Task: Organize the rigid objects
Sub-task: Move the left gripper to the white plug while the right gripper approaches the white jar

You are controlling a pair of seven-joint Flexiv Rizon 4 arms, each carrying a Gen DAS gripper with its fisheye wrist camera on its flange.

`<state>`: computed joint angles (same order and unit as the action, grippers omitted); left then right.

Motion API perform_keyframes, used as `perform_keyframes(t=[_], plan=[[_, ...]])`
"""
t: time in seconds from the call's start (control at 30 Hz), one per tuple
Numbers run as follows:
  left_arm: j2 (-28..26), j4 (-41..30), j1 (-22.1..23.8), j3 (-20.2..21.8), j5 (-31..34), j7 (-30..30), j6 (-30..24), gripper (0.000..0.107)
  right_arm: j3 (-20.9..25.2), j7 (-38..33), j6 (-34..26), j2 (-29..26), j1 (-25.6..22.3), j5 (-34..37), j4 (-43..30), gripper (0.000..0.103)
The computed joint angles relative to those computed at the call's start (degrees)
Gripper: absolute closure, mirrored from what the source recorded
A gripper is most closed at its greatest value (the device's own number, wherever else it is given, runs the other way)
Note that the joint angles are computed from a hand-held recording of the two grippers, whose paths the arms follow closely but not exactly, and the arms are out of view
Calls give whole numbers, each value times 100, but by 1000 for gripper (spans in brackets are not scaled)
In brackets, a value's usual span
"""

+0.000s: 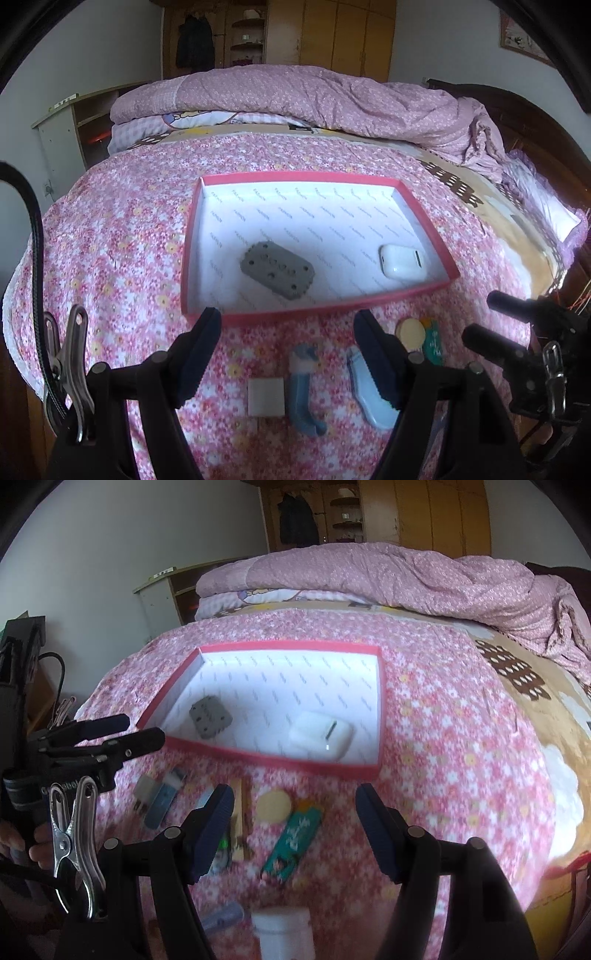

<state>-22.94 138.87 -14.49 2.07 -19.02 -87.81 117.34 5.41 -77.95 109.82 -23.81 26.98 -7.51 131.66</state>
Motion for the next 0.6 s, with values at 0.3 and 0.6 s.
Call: perform_keyframes(t=[0.3,0.6], plan=[[19,275,89,-37,95,-139,80,29,-85,-26,200,72,180,282,411,33],[-97,512,287,-92,412,-294,235,29,-359,-357,275,213,691,798,740,33]])
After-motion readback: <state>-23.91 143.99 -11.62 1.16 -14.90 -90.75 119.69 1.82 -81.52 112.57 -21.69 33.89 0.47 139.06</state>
